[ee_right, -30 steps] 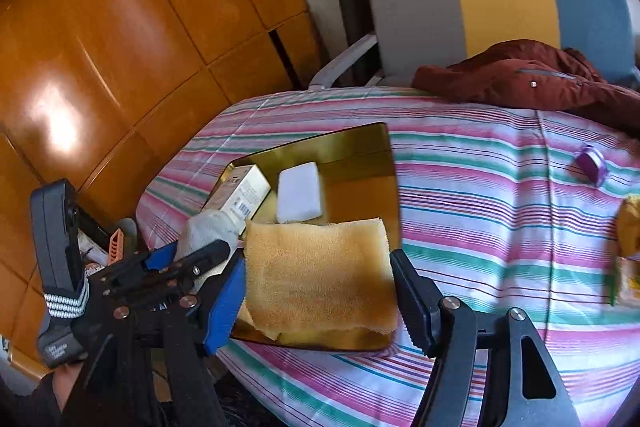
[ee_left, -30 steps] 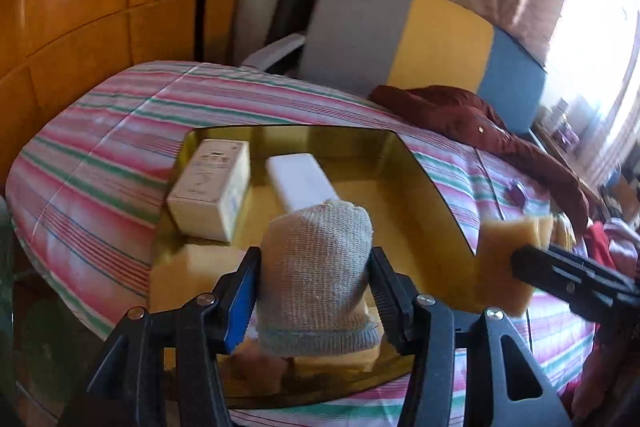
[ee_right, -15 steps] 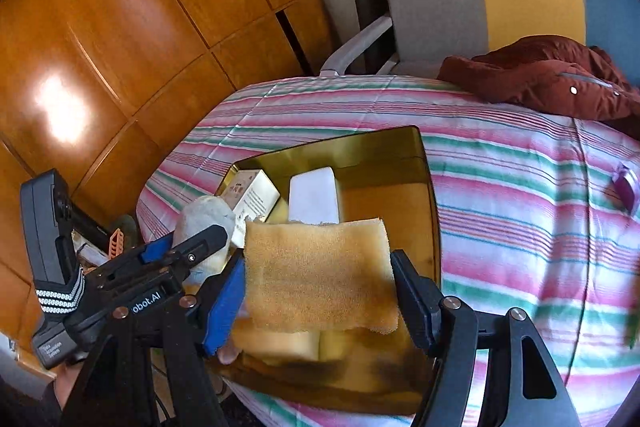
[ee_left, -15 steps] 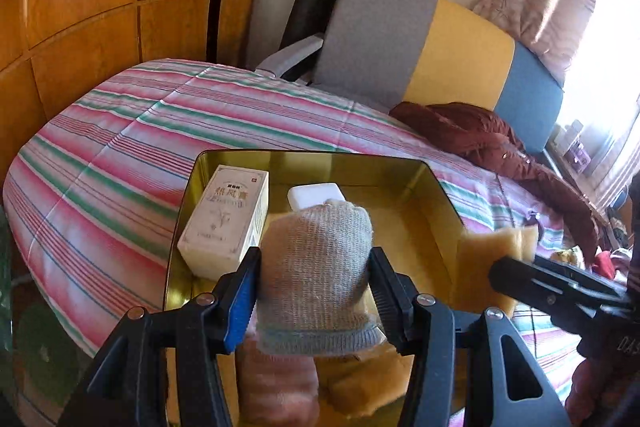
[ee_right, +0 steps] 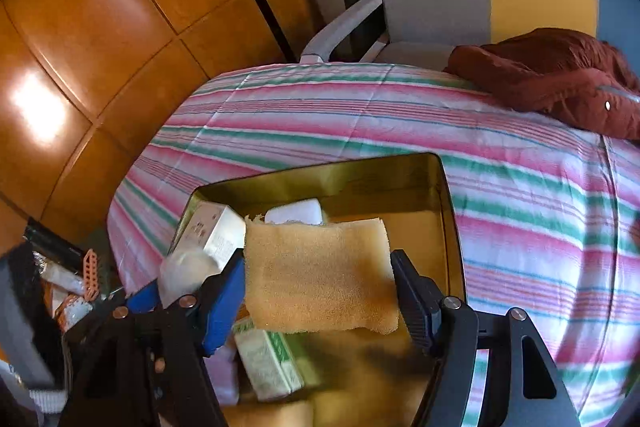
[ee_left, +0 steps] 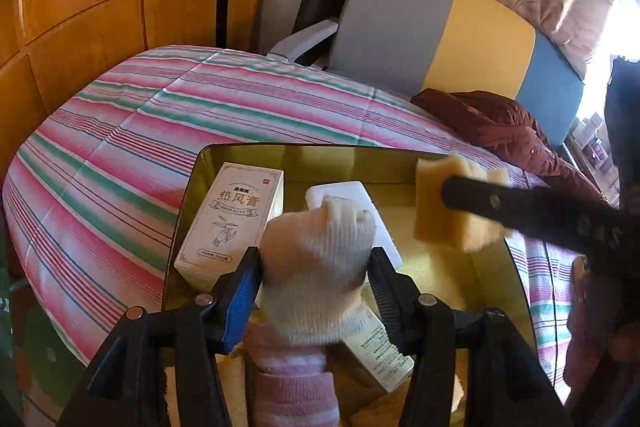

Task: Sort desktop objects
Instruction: 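Open both tools to drop the sock and sponge into the gold tray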

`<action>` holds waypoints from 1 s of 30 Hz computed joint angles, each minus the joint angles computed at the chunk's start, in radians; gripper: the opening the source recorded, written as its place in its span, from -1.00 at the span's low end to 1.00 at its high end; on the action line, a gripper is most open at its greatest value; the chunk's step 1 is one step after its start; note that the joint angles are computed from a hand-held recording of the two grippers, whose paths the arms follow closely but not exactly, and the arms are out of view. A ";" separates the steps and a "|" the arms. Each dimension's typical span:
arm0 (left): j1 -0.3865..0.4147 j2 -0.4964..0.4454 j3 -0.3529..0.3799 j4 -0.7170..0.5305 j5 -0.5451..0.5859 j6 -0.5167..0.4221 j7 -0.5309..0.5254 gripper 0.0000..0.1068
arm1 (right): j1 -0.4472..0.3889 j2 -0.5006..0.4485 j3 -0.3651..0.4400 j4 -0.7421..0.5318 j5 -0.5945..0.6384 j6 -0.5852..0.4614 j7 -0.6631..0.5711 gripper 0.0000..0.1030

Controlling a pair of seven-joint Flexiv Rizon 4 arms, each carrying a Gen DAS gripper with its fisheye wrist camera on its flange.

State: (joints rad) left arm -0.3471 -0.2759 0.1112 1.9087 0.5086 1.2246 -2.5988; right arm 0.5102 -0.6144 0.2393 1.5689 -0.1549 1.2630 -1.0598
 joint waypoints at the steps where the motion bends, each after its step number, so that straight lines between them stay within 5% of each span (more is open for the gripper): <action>1: 0.003 -0.001 -0.002 0.001 -0.004 -0.001 0.004 0.03 | 0.006 -0.007 -0.008 -0.012 -0.006 -0.006 0.005 0.36; 6: 0.007 -0.006 -0.003 0.007 -0.016 0.003 0.007 0.05 | 0.026 -0.034 -0.036 -0.056 -0.024 -0.013 0.039 0.41; 10: -0.014 0.004 0.015 -0.002 0.022 -0.009 -0.031 0.12 | 0.030 -0.049 -0.043 -0.074 -0.027 0.006 0.055 0.71; 13: -0.025 0.016 0.018 -0.014 0.066 -0.028 -0.062 0.16 | 0.021 -0.048 -0.027 -0.067 -0.023 0.017 0.051 0.72; 20: -0.015 0.051 -0.007 -0.003 0.120 -0.037 -0.112 0.17 | 0.013 -0.005 -0.017 0.019 -0.009 0.066 0.062 0.78; 30: -0.010 0.088 -0.051 0.020 0.169 -0.067 -0.150 0.17 | 0.074 0.081 -0.102 0.175 -0.083 0.170 0.185 0.89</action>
